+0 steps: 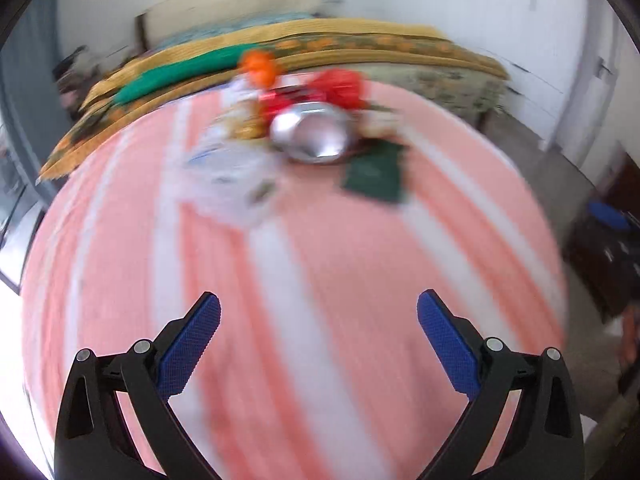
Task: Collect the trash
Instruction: 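Move both tools back over the table toward the can and plastic box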
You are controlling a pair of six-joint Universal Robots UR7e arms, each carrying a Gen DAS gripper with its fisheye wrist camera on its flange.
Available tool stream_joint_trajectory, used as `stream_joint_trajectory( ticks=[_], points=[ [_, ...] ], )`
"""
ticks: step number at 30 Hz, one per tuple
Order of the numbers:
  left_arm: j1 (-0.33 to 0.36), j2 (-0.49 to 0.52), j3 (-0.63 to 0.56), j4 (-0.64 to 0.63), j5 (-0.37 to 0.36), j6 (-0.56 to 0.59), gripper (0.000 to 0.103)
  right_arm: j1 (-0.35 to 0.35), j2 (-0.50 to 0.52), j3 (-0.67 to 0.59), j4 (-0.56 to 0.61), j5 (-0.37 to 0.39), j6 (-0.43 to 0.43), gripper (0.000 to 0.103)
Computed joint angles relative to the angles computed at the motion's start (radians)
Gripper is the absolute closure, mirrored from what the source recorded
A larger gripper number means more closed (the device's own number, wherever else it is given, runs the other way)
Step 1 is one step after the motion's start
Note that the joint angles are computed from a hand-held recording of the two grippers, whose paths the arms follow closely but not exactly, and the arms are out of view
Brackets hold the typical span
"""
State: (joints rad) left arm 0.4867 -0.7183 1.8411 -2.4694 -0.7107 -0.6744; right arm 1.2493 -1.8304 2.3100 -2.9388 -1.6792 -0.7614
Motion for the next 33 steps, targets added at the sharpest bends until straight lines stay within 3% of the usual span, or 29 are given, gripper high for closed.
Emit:
stream_joint_trajectory(
  ticks=[2,6,12,16,21,24,27,33],
  points=[
    [0.032,-0.035,0.015,0.048,0.03,-0.032,0.006,0.088,0.061,-0.007,0.033,-0.071,0.024,0.005],
    [0.076,-0.082,0.022,0.111,0.035,-0.059,0.006,0.195,0.192,-0.054,0.066,-0.171,0.077,0.005],
    [0.082,-0.095,0.037,0.02,-0.006,-0.03,0.005,0.252,0.366,-0.113,-0.047,-0.308,0.103,0.005],
    [0.091,-0.06,-0.03,0.027,0.022,-0.026,0.005,0.255,0.379,-0.108,-0.076,-0.305,0.098,0.005],
    [0.103,0.03,-0.202,0.167,0.103,-0.106,0.005,0.254,0.381,-0.103,-0.089,-0.304,0.095,0.005],
    [0.127,0.112,-0.347,0.304,0.11,-0.145,0.006,0.255,0.379,-0.098,-0.095,-0.305,0.095,0.005],
    [0.135,0.17,-0.442,0.492,0.168,-0.232,0.005,0.255,0.38,-0.101,-0.092,-0.304,0.094,0.005],
    [0.122,0.038,-0.257,0.467,0.177,-0.287,0.005,0.255,0.381,-0.103,-0.092,-0.305,0.094,0.005]
  ],
)
